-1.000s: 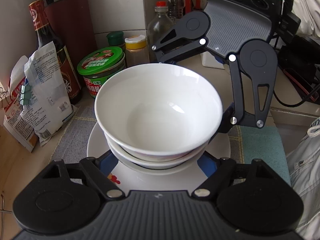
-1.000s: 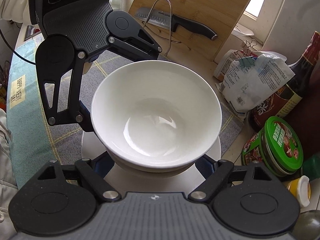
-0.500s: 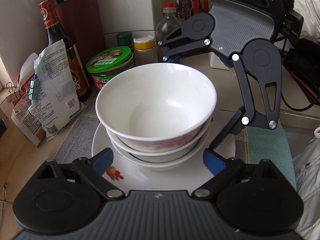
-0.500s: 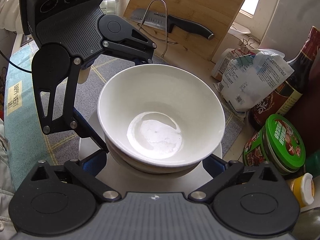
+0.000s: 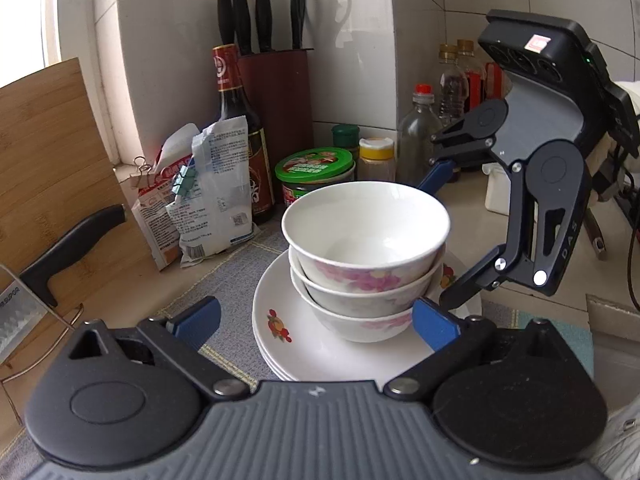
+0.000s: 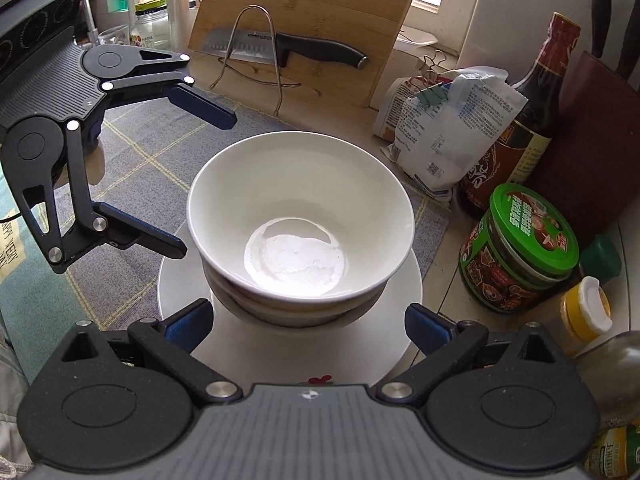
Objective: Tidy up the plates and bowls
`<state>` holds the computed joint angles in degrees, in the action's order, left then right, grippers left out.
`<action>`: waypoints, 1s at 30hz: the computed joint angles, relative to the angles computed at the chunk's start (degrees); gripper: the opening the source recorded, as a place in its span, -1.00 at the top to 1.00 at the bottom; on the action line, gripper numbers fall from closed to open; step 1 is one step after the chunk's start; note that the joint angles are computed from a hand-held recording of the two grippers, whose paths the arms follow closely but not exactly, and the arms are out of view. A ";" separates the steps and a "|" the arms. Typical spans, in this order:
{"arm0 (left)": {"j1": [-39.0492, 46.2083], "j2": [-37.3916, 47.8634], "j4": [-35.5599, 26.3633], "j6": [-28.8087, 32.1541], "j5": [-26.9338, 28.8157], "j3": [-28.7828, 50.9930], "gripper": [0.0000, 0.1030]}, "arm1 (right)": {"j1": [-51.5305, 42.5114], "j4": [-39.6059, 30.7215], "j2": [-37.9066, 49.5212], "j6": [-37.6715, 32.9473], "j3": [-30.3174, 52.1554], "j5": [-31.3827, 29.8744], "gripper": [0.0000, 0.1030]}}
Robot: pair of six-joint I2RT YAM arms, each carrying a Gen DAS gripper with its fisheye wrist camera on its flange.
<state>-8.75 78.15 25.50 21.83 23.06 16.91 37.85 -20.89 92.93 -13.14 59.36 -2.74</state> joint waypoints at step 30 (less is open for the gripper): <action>-1.72 -57.15 -59.57 -14.74 -18.33 1.63 -0.98 | 42.50 -49.47 8.41 95.41 25.62 46.73 -1.00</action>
<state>-10.47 21.00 -34.08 7.09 4.73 18.55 80.34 -70.35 101.35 82.27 84.98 43.99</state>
